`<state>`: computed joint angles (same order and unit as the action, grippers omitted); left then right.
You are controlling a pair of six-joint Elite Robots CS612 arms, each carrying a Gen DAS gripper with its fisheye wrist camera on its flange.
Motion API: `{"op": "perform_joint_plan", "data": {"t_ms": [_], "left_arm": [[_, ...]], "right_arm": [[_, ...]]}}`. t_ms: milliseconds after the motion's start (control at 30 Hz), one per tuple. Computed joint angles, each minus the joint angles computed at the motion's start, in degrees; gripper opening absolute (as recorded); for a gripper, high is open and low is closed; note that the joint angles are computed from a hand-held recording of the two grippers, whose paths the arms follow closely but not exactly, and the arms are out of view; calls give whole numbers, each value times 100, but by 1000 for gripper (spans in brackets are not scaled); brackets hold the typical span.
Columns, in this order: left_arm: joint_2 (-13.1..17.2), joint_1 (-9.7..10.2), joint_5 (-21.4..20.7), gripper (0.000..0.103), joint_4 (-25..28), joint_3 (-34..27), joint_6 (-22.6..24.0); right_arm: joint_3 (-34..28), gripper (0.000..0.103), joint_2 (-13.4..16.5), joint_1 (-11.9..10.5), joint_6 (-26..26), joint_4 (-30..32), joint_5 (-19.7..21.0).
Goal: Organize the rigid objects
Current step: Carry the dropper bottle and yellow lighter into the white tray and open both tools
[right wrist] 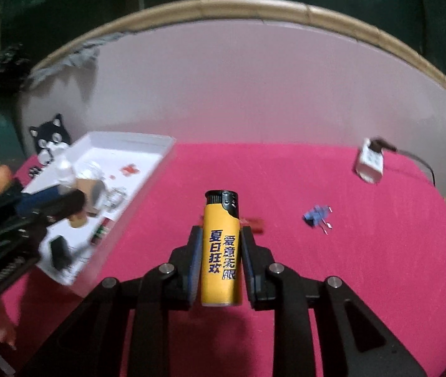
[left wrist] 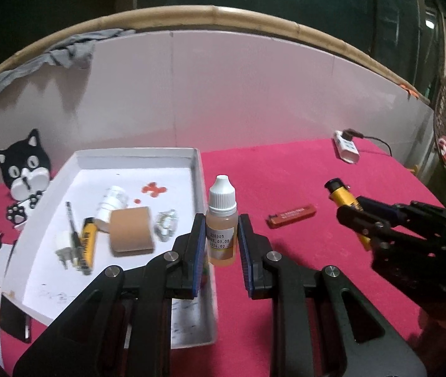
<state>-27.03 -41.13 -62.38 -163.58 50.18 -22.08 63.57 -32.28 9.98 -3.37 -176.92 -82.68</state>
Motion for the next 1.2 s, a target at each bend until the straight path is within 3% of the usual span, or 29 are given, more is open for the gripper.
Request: {"op": "perform_joint_plan", "data": {"t_ms": [600,967,1200], "left_arm": [[-597,192,724,20,-678,1124,-629],[-735,379,1274,20,-317,1260,-971],[-641,444,1306,20,85,1026,-980]], "right_arm": [[-225,23,-1,317,-666,-36,248],[-805,23,208,394,-627,372,734],[-1245,23,406,474,-603,821,981]]}}
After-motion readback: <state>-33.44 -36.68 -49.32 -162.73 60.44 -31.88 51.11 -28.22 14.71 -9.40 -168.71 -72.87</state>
